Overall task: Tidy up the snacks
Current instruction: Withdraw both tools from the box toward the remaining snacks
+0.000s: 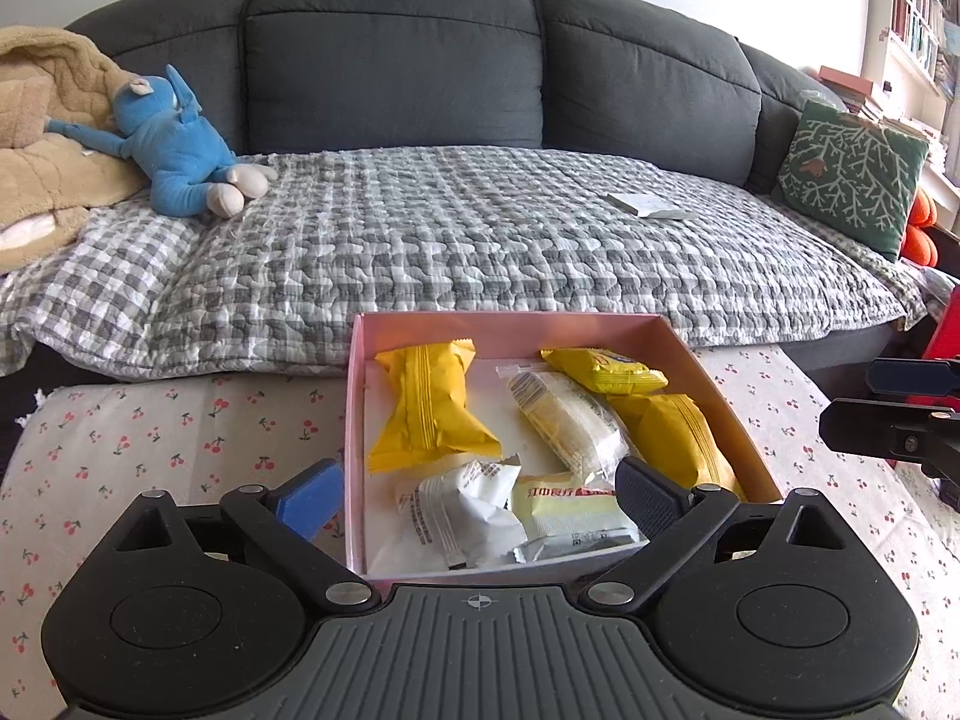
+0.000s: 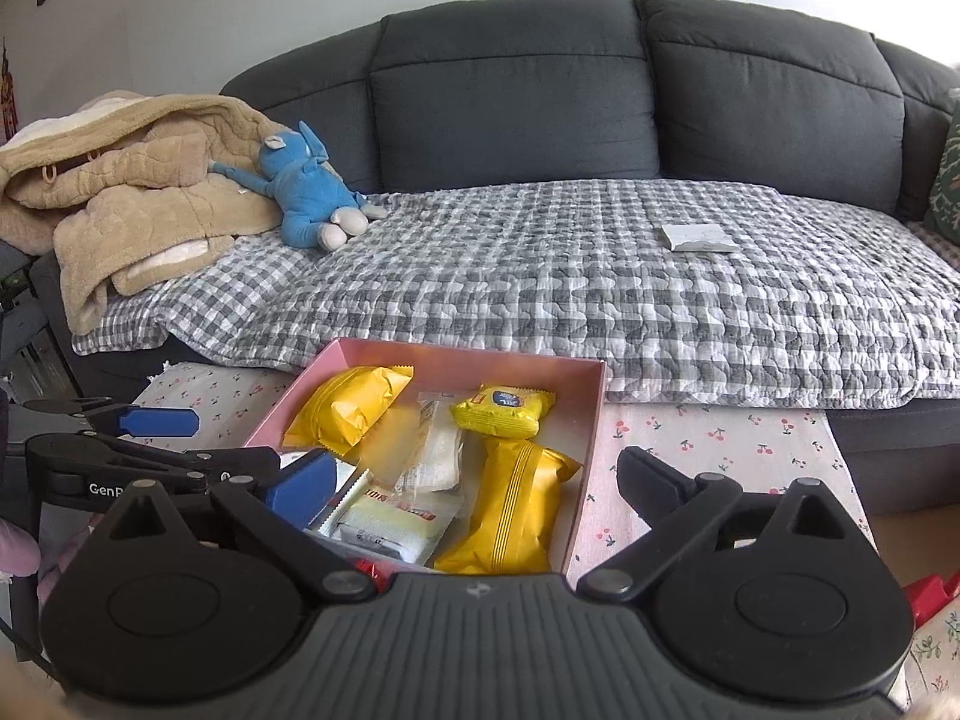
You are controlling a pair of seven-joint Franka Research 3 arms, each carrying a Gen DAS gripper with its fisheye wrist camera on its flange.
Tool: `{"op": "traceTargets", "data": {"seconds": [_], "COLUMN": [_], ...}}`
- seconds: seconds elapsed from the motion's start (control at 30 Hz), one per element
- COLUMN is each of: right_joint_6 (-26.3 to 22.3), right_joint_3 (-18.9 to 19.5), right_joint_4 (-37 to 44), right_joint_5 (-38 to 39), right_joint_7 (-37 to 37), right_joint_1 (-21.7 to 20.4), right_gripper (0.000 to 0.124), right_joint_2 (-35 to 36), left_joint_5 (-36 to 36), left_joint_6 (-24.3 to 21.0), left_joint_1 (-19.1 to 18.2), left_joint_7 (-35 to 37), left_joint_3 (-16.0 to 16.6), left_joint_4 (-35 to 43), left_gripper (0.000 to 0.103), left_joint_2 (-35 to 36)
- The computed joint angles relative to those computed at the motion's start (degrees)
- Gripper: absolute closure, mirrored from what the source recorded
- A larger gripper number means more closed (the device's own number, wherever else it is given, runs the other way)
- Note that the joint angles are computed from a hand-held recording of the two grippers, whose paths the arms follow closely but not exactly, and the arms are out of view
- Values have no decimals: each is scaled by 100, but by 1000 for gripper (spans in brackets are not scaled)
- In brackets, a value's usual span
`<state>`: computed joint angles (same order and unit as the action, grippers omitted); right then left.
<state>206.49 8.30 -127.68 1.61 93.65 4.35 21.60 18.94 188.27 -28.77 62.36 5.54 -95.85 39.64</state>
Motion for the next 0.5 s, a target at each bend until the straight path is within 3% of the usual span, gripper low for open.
{"op": "traceTargets", "data": {"seconds": [0.17,0.37,0.5], "right_joint_6": [62,162,159], "right_joint_3": [86,-67,-78], "right_joint_4": [-336,-692,-821], "right_joint_5": [-142,-38,36], "right_joint_7": [120,-146,-217], "right_joint_1": [-21,294,393], "right_gripper": [23,21,21], "right_joint_2": [-182,-347,-384], "left_joint_5": [-189,-635,-854], "left_joint_6": [402,675,726], "left_joint_1": [-291,-414,-325], "left_joint_7": [-3,327,563], "left_joint_3": [260,276,120], "left_joint_4": [-738,-1421,-1752], "left_gripper": [3,2,1], "left_joint_2": [-369,-710,-867]}}
